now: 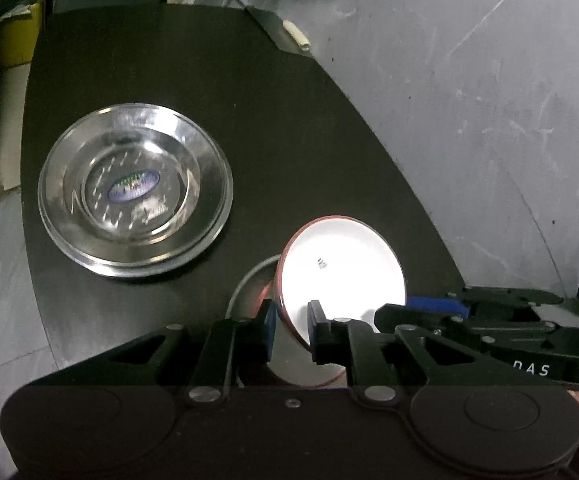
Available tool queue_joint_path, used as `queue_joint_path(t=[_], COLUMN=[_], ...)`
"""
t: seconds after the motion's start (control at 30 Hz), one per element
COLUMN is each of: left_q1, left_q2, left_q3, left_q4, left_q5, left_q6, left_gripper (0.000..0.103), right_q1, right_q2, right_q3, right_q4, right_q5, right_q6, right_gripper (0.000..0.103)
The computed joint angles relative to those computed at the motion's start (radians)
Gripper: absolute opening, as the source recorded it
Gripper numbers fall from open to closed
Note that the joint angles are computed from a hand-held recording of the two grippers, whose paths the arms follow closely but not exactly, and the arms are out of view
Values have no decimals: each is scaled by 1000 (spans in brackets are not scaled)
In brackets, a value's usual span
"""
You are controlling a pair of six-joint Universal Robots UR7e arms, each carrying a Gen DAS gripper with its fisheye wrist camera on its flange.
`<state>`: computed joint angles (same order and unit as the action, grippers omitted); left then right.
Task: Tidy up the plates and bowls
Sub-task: 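Carry the second white bowl and lower it into the first white bowl, then open both tools to release the second white bowl onto the stack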
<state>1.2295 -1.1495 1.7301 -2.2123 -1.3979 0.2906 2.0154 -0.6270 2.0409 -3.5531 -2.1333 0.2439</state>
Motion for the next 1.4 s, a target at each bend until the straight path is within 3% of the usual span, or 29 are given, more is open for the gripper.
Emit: queue_joint_path(t=[1.4], left_q1=[-5], left_q2=[10], left_q3=[-12], left_q4=[121], left_q5=[53], left_q6=[-5], left_gripper=[23], right_q1=[-21], right_q2=[-23], right_q3=[-5], right_q4=[153], right_q5=[29], right_q6=[58], right_gripper=[30])
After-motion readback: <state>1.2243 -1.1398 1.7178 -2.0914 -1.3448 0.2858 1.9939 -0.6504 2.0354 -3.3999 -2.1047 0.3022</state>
